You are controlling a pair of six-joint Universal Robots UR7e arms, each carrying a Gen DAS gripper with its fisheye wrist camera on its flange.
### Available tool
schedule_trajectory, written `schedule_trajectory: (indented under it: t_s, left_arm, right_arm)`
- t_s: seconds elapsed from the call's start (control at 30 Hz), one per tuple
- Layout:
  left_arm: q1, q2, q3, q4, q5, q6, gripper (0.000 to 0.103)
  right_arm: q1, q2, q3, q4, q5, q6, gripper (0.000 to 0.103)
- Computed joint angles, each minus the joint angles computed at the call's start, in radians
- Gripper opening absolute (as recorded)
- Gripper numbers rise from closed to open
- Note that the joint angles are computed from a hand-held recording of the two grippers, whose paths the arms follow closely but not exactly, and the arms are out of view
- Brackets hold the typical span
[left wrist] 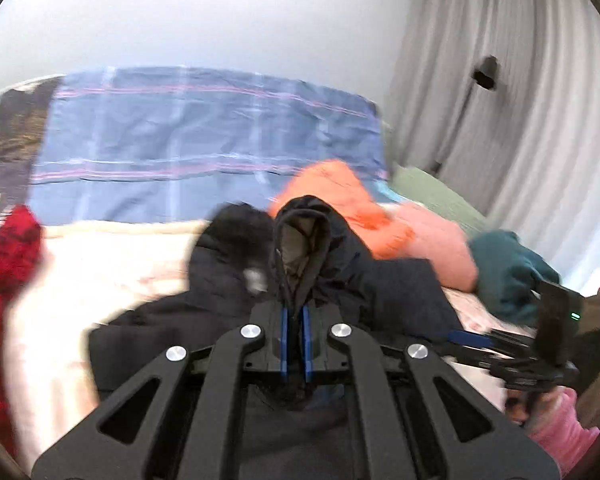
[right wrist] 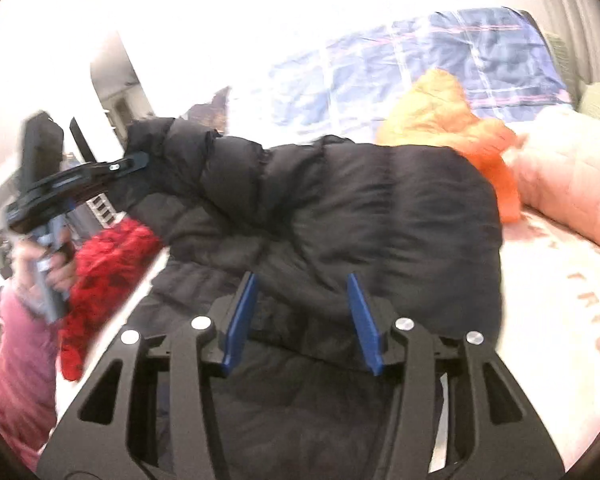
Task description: Fold large clothes
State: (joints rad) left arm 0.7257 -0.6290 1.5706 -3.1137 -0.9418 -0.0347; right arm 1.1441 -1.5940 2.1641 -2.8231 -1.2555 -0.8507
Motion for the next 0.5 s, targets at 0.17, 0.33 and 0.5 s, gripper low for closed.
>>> schedule_trajectory:
  t_s: [0.17,0.33,0.5]
  left_arm:
    - [0.06,-0.089,0.095,0.052,0.094,-0.106,0.006]
    - [0.168,-0.075,0.127,0.222,0.14,-0.299,0.006]
    - [0.221,-0.049,0.161,0.201,0.14,-0.324,0.007]
  right_arm:
    - [0.053,0.109,-0.027,-0.026,-0.197,0.017,0.045]
    - [0.073,0.262,-0.049,-0.206,-0.433,0.185,0.028]
    - [0.118,0.251,-0.011,-0.254,-0.494,0.121,0.045]
